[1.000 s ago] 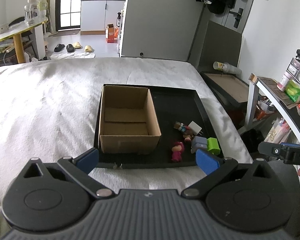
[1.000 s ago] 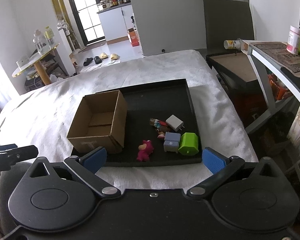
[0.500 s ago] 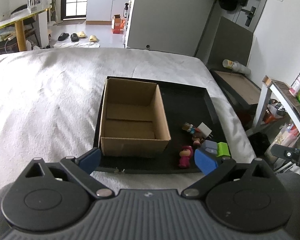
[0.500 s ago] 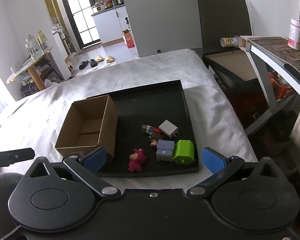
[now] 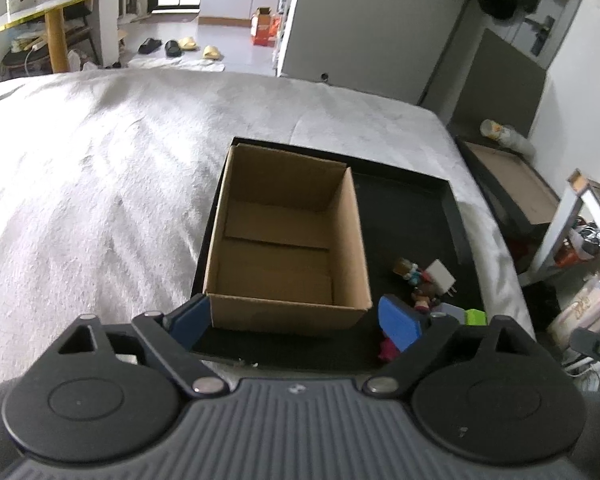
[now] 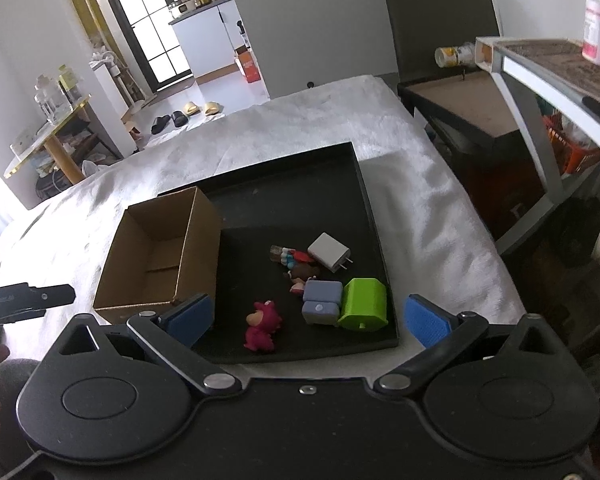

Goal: Organize rigid objects
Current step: 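Move the left tool to the box rim while the right tool approaches the green block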

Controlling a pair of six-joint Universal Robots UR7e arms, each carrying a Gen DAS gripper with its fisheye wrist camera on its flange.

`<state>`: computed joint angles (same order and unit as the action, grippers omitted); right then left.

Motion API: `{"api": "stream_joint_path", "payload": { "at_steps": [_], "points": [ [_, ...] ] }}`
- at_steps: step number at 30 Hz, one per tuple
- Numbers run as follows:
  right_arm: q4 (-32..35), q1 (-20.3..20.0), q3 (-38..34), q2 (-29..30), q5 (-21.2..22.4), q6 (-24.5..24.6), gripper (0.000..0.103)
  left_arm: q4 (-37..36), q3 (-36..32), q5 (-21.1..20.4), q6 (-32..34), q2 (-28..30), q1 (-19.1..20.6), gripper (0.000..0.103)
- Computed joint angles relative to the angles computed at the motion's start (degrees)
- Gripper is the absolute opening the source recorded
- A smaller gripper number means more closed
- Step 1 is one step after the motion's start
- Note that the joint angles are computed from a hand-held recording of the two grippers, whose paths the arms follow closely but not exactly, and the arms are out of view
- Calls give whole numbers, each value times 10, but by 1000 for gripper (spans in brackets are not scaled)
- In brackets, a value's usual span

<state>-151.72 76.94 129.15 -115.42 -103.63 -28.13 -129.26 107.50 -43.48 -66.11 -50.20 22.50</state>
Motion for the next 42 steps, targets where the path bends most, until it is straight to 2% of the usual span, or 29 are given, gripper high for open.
{"api": "stream_joint_path", "payload": {
  "at_steps": [4,8,14,23,25,29,32,34,42],
  "points": [
    [13,-15,-11,14,18,1,101,27,-27,-5,-16,17,17,83],
    [39,-32,-30,30,34,16,97,71,-64,-11,-45,38,32,72],
    [79,-59,-68,61,47,20,83,152,-133,-17,-99,75,59,63],
    [161,-93,-122,109,64,70,58,231,-207,-7,-187,115,86,62],
    [160,-96,-122,115,66,74,55,233,-206,0,-187,115,91,61],
    [145,-99,-124,134,63,97,49,217,-188,6,-173,107,107,51],
    [121,-91,-121,149,36,119,45,199,-170,9,-162,97,117,47],
    [119,-87,-122,159,21,138,34,192,-160,14,-144,92,120,47],
    [88,-79,-124,192,-14,176,31,110,-119,5,-82,62,128,45]
  ]
}}
